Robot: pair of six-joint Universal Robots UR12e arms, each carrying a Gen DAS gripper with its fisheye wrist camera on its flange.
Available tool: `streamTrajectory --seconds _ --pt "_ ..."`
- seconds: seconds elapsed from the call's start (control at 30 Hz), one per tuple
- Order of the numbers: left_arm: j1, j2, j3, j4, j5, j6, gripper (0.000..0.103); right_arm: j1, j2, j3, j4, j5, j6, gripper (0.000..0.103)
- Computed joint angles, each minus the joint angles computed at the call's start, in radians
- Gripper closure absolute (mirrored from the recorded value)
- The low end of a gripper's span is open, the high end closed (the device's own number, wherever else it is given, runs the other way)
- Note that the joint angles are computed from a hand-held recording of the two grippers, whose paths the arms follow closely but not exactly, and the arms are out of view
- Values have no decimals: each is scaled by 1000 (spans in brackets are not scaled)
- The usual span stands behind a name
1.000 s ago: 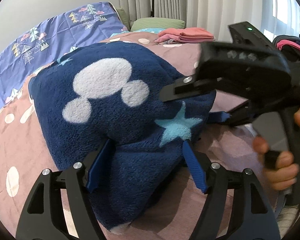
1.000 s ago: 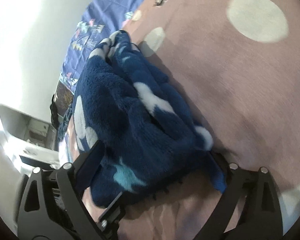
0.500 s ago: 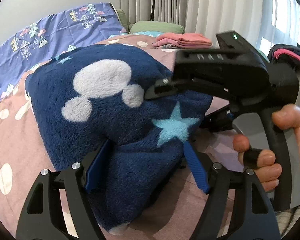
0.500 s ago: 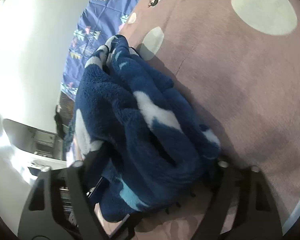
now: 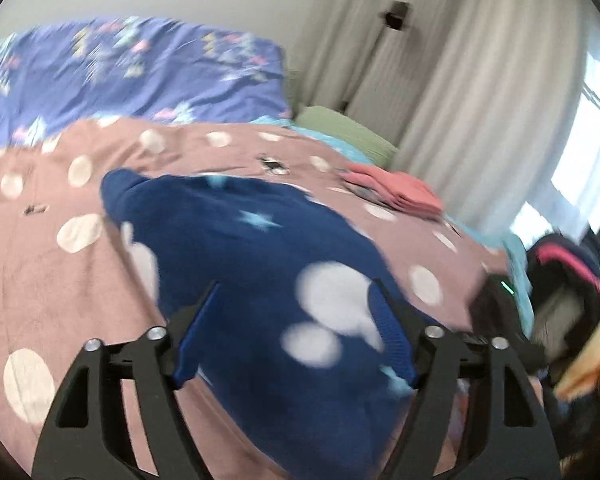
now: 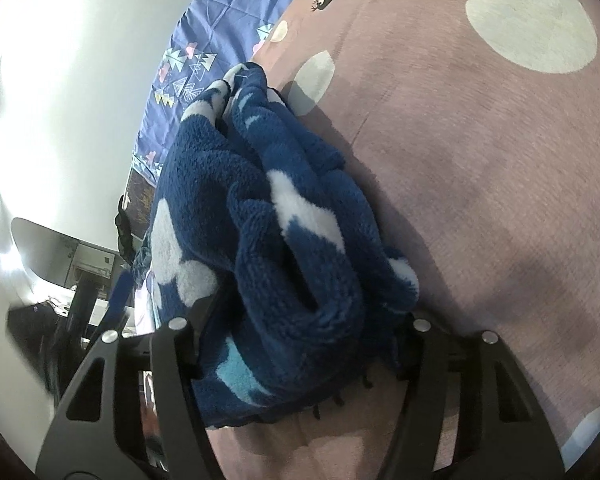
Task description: Fold small clothes
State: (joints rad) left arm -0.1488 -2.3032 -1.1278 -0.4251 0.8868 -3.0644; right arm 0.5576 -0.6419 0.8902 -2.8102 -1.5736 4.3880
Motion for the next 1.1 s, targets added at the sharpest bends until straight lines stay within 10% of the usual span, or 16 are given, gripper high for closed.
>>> streamTrajectory --seconds 0.17,0.33,0.47,0.6,0.67,0.77,0.97,1.1 --pt "10 -142 217 -53 41 -164 19 -3 -1 3 -2 24 -22 36" --pt "24 -318 519 -276 -23 -289 6 -4 6 -15 17 30 -30 29" --pt "26 -438 732 -472 -51 -266 1 0 18 -36 21 8 -32 19" --pt "27 -483 795 -430 -82 -269 1 6 29 -56 28 -31 -32 18" --pt "30 -512 846 -446 -131 -251 36 10 31 -62 37 -56 -47 36" --pt "38 -500 813 -366 -201 -288 61 6 27 -54 13 -36 -64 59" --pt "47 -376 648 -208 -169 -219 65 5 19 -120 89 -78 -295 68" --pt "60 -309 585 -110 -98 -203 64 -8 104 -351 206 -93 -533 68"
